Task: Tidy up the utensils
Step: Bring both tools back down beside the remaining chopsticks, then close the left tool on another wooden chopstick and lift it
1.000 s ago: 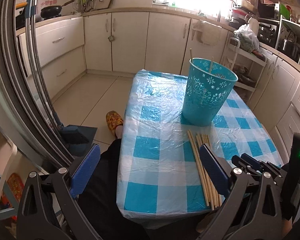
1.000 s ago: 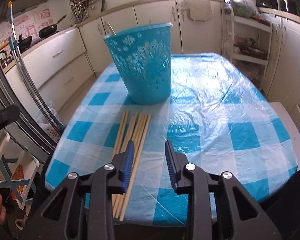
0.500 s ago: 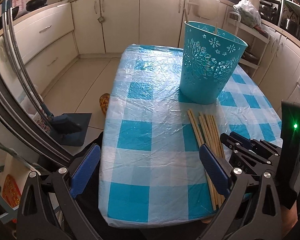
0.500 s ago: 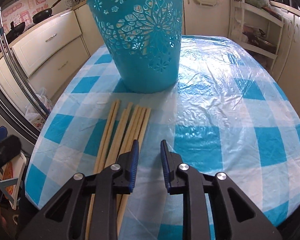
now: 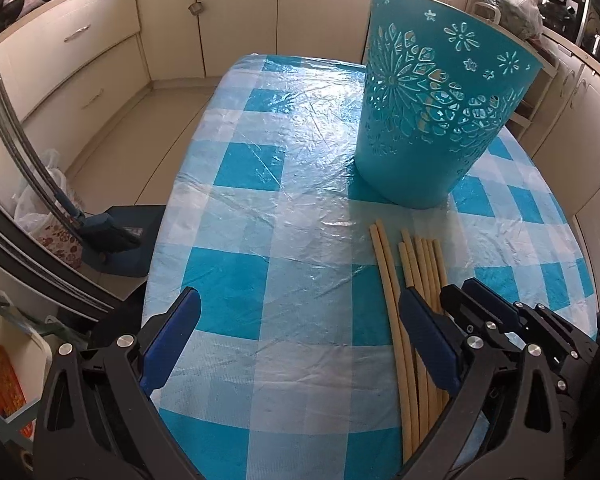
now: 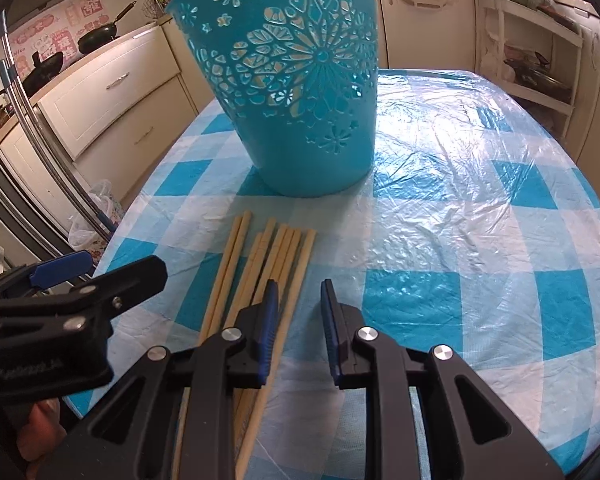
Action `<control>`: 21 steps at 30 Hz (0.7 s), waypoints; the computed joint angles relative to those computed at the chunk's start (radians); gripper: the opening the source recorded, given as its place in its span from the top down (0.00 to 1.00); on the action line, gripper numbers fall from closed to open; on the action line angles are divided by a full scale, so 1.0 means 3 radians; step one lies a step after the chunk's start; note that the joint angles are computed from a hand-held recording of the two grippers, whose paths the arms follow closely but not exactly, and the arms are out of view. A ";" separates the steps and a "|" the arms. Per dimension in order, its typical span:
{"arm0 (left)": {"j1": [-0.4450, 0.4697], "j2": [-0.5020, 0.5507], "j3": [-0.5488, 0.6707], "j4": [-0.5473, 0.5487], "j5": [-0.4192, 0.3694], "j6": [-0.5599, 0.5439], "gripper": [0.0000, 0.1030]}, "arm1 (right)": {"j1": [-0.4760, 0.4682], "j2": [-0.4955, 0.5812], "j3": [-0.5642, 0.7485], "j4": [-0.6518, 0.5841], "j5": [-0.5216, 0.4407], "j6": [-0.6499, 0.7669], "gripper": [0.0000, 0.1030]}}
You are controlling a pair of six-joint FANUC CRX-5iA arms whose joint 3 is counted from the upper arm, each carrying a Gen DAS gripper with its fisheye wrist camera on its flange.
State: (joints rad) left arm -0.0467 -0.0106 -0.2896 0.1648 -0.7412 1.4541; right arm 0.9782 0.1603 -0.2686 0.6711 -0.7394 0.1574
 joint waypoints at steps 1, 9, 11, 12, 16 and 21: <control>-0.0009 0.0021 0.0020 -0.0030 -0.0014 0.0033 0.08 | 0.0009 0.0026 0.0039 -0.0001 -0.0075 0.0033 0.81; -0.0110 0.0212 0.0187 -0.0194 -0.0044 0.0132 0.08 | 0.0034 0.0044 0.0082 0.0021 -0.0371 0.0148 0.90; -0.0150 0.0275 0.0247 -0.0259 -0.0048 0.0161 0.08 | 0.0005 0.0001 0.0043 -0.0010 -0.0326 0.0104 0.92; -0.0173 0.0304 0.0288 -0.0315 -0.0063 0.0194 0.08 | 0.0000 -0.0009 0.0023 -0.0003 -0.0304 0.0084 0.92; -0.0219 0.0407 0.0399 -0.0441 -0.0108 0.0285 0.08 | -0.0021 -0.0053 -0.0058 0.0032 -0.0178 -0.0014 0.92; -0.0215 0.0449 0.0418 -0.0460 -0.0107 0.0312 0.08 | -0.0053 -0.0081 -0.0107 0.0040 -0.0072 -0.0093 0.92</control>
State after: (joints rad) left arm -0.1113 0.1243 -0.1642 0.0267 -0.7734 1.5477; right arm 0.9623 0.1361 -0.3006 0.6833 -0.7610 0.1295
